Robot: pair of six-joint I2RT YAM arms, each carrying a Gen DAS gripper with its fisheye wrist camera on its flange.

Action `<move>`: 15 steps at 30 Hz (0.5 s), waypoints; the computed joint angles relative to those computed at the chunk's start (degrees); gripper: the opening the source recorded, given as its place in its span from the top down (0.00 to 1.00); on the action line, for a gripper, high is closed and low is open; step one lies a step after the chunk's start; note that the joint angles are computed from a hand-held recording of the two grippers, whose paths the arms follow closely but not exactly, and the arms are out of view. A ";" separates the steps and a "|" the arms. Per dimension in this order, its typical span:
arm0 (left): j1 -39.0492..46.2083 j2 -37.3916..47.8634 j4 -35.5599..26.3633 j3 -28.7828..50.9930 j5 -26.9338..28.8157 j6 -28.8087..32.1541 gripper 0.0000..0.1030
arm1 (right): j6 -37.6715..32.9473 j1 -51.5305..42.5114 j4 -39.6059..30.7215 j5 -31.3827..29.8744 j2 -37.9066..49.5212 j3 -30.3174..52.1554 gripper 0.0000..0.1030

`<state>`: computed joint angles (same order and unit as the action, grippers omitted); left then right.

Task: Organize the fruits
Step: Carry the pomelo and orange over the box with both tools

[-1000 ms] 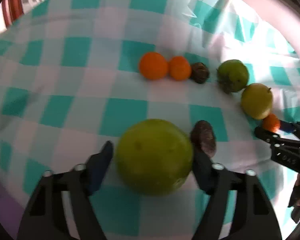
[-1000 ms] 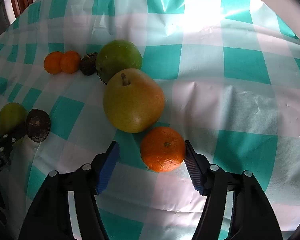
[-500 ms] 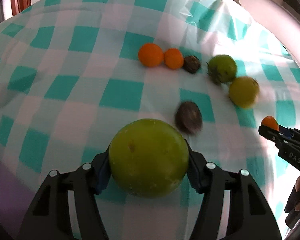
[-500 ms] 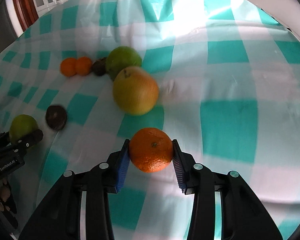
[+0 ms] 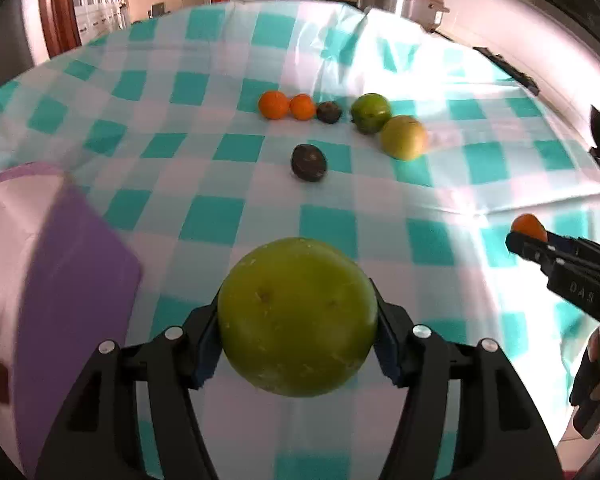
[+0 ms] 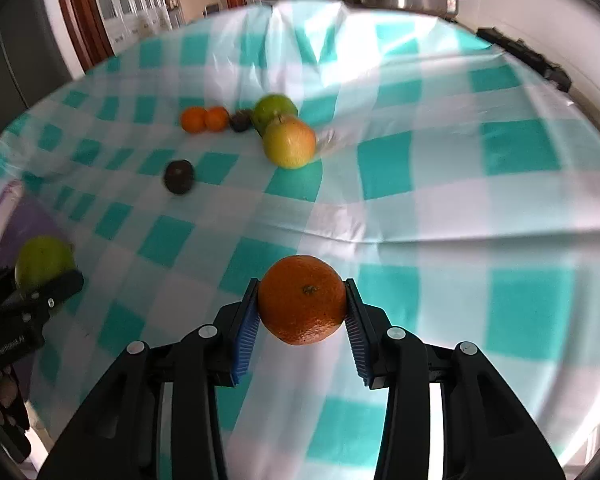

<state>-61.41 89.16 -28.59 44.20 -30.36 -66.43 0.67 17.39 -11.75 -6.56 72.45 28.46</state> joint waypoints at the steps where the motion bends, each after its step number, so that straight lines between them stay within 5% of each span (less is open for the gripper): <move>1: -2.29 -0.56 -2.60 0.85 -1.03 -2.45 0.39 | -0.55 -1.07 -3.11 -0.99 -5.74 -1.59 0.60; 7: -18.48 -0.69 -22.72 8.74 -6.67 -22.01 0.39 | -1.62 -3.60 -15.87 -4.90 -25.33 -4.69 0.60; 15: -27.98 -2.43 -36.22 12.41 -7.87 -34.57 0.39 | 6.60 9.78 -26.16 1.31 -38.82 -5.47 0.60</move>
<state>-89.40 86.73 -64.81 56.61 -38.23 -101.00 7.27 27.17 -37.91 -5.25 33.63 22.99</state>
